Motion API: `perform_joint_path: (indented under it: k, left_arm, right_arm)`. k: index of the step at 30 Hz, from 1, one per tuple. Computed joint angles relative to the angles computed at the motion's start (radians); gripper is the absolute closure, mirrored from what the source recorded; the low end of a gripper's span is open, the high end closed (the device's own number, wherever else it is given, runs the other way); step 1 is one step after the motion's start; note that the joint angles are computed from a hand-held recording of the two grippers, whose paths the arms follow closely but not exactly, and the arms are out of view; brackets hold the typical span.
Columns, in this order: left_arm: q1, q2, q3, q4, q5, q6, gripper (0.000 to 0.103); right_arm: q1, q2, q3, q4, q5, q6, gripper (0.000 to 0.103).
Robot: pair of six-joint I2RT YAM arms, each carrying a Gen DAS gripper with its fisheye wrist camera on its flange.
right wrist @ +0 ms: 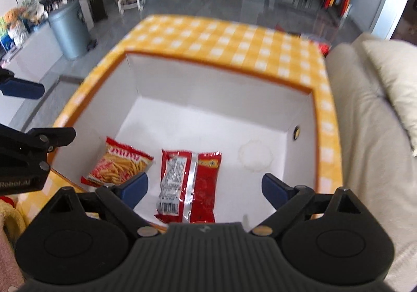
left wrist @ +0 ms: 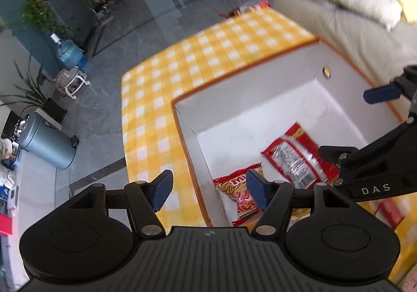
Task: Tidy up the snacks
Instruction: 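Withdraw both tools from the box back toward the remaining snacks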
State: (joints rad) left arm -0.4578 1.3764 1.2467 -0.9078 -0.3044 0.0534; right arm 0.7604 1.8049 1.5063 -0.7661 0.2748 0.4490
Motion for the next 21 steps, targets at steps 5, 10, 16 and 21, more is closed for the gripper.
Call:
perform_joint_path:
  k: [5,10,16,21]
  left_arm:
    - [-0.006,-0.150,-0.064,0.002,0.045,-0.071,0.027]
    - [-0.043,-0.303,-0.135,0.008,0.024,-0.153,0.027]
    - [-0.118,-0.484,-0.228,0.014,-0.016,-0.287,0.027]
    - [-0.225,-0.574,-0.290,-0.013,-0.085,-0.420,0.024]
  right_arm:
    - [0.059,-0.127,-0.085,0.023,0.083,0.073,0.012]
    - [0.158,-0.258,-0.162,0.023,0.198,0.163,0.012]
    - [0.310,-0.389,-0.241,-0.006,0.350,0.292,0.007]
    - [0.449,-0.443,-0.301,-0.066,0.477,0.440,0.004]
